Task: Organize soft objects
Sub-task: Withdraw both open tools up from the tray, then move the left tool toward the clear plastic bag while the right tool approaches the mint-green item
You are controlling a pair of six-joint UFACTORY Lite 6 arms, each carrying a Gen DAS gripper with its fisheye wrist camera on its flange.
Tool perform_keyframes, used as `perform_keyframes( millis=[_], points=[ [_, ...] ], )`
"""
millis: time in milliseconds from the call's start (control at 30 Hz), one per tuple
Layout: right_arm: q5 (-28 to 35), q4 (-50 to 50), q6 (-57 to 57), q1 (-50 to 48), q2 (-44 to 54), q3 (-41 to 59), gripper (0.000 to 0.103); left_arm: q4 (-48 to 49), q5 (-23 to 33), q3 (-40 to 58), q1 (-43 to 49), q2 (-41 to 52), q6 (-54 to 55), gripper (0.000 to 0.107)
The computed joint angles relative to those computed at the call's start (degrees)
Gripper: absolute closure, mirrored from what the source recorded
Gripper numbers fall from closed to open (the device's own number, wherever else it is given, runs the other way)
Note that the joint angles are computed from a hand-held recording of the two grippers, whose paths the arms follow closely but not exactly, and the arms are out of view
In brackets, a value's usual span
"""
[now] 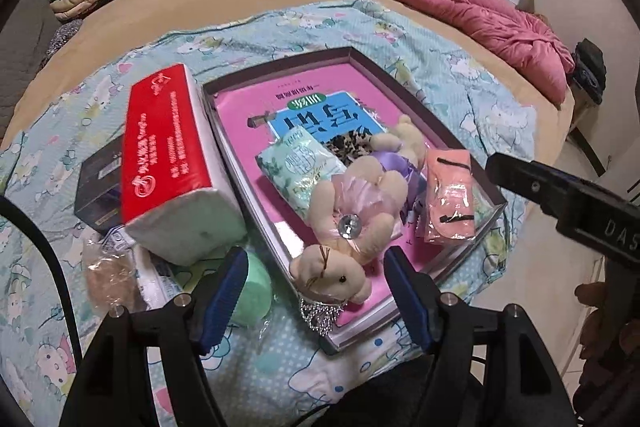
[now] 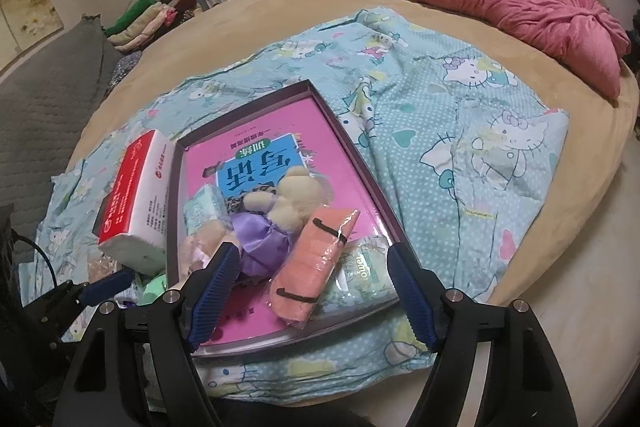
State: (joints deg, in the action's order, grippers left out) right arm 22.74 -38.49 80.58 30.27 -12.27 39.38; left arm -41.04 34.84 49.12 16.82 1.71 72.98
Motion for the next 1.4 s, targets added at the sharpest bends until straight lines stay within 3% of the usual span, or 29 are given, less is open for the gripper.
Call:
perform_keyframes(
  millis=[533, 900, 1400],
  points=[
    [8.41, -4.02, 5.13, 7.16, -3.23, 2.72, 0.022, 0.91, 6.07, -1.02, 6.36, -8.5, 0.69, 0.023],
    [14.94, -7.88, 9.44, 11.68, -6.18, 4.22, 0.02, 0.68, 11.33, 0.03, 11.3, -12.22, 1.58, 0.022],
    [17.42, -8.56, 10.76, 18.44, -2.08, 10.67, 0.02, 1.11, 18.92, 5.51, 21.32, -12.14, 4.26, 0.022]
  ],
)
